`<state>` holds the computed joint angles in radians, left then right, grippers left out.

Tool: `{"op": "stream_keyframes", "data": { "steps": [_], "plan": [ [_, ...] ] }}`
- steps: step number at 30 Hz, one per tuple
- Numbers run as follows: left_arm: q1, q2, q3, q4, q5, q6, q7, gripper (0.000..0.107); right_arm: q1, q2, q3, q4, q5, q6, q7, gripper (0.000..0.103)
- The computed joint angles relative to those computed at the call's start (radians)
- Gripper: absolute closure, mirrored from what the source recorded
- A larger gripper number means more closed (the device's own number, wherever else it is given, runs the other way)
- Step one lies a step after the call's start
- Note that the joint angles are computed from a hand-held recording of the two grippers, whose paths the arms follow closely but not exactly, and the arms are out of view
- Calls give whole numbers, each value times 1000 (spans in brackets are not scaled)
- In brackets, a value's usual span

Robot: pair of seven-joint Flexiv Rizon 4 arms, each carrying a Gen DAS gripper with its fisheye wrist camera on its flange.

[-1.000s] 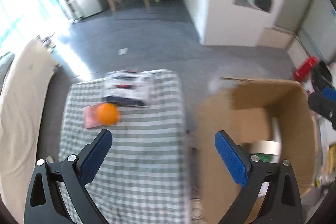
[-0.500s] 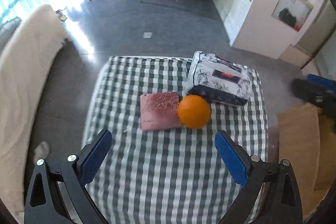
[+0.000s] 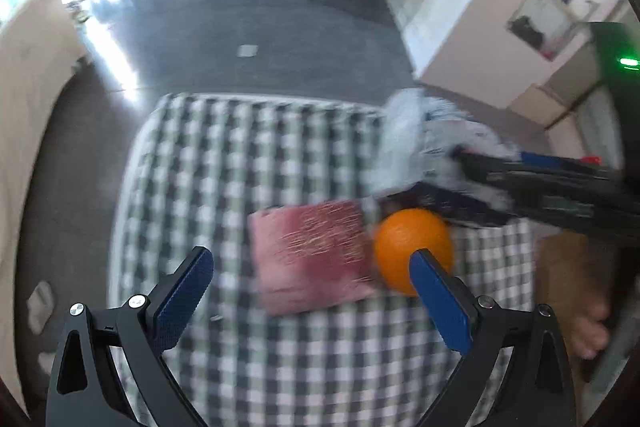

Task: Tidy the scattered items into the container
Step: 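Move to the mattress and grasp the floral tissue pack with the right tool, then grasp the orange with the left tool while the right tool holds the tissue pack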

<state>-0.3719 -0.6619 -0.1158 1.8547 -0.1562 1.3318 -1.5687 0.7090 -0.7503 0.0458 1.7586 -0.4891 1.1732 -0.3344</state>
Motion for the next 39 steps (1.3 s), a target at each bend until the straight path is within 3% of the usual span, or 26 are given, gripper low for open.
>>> {"op": "stream_keyframes", "data": {
  "steps": [2,7,8,11,14,15,16,18,22,29,39],
  "plan": [
    [12,-1,-32,0,1,4,36,6,-12,-22,11,-17,10,4,-15,29],
    [-31,-43,-22,-58,18,-37,66,6,-56,-49,39,-30,65,71,-55,30],
    [-39,-53,-17,-71,18,-42,62,6,-52,-47,31,-26,73,84,-50,34],
    [-54,-82,-13,-102,13,-47,48,6,-19,-26,-19,3,65,124,-21,58],
    [-100,-102,32,-129,35,-45,6,11,-9,-15,-28,16,58,129,-21,64],
    [-125,-105,62,-139,55,-42,-14,20,-5,-12,-30,22,56,133,-18,66],
    [-165,-107,111,-155,89,-47,-43,37,0,-7,-36,30,54,139,-11,66],
    [-169,-108,111,-168,118,-54,-45,50,7,7,-44,50,51,156,1,69],
    [-142,-111,82,-180,120,-75,-38,50,29,38,-77,97,41,195,40,71],
    [-160,-67,108,-146,154,-103,-98,51,55,103,-126,168,-2,223,87,72],
    [-229,37,169,-124,261,-181,-234,51,180,249,-295,355,-126,333,257,72]
  ]
}}
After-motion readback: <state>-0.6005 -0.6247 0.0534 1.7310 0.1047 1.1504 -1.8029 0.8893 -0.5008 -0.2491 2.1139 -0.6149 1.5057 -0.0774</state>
